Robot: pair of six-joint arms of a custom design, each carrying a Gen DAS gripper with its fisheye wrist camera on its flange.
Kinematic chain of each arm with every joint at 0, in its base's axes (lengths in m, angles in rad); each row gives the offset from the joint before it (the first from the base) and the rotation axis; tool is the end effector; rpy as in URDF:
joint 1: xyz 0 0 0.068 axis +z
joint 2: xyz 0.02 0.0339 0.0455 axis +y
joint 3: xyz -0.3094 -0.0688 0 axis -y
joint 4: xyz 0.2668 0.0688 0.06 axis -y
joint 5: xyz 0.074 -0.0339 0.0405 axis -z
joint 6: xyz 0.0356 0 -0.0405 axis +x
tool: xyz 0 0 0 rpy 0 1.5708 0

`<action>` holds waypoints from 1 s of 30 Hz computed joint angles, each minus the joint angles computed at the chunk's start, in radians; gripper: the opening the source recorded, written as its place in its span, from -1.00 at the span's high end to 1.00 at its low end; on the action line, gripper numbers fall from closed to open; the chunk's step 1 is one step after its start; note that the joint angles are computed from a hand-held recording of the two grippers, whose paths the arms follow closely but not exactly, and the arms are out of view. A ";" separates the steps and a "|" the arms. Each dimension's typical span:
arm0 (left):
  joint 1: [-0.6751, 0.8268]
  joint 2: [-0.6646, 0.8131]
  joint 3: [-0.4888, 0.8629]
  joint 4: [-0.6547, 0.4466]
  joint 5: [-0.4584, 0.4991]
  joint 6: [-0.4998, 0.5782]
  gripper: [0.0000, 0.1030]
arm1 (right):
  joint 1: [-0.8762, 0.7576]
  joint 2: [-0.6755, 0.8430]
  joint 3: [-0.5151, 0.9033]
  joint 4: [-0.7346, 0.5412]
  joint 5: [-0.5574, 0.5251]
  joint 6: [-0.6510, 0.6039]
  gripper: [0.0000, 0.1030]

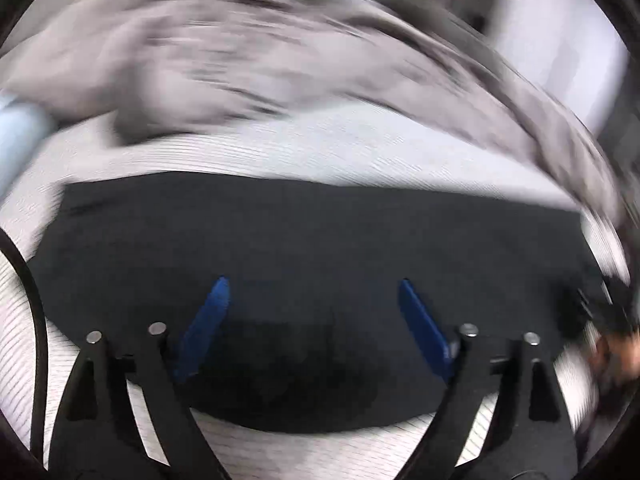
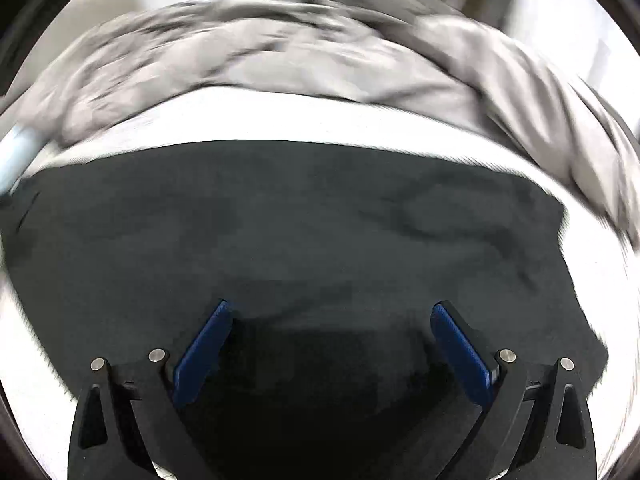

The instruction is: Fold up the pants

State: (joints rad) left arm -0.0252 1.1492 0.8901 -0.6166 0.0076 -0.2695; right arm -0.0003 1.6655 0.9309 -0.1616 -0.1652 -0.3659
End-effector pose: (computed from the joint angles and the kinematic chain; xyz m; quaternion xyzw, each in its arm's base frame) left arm 0.2368 -0.0062 0.3013 -0.1133 0.9334 -0.0535 0.3364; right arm 0.3556 0.0057 0.2020 -0.1978 0.9198 0.0165 0.3385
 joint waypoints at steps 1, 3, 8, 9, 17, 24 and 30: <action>-0.069 0.030 0.016 -0.016 0.015 0.024 -0.68 | 0.021 -0.012 -0.016 0.012 0.010 -0.022 -0.96; -0.193 0.099 0.036 -0.004 0.030 0.019 -0.68 | 0.060 -0.014 -0.023 -0.014 0.009 -0.066 -0.96; -0.299 0.245 0.054 -0.001 -0.021 0.037 -0.72 | 0.041 -0.010 -0.067 -0.006 0.042 -0.219 -0.96; -0.296 0.242 0.041 0.019 -0.012 0.047 -0.75 | -0.005 -0.006 -0.061 -0.016 0.033 -0.228 -0.96; -0.297 0.244 0.048 0.012 -0.049 0.055 -0.91 | -0.460 0.161 0.154 -0.082 -0.010 -0.001 -1.00; -0.292 0.254 0.087 0.128 -0.005 -0.083 -0.88 | -0.390 0.012 0.020 0.065 -0.016 -0.003 -0.98; -0.343 0.343 0.118 0.070 -0.094 -0.047 -0.79 | -0.315 0.027 -0.015 0.187 0.264 -0.020 -0.97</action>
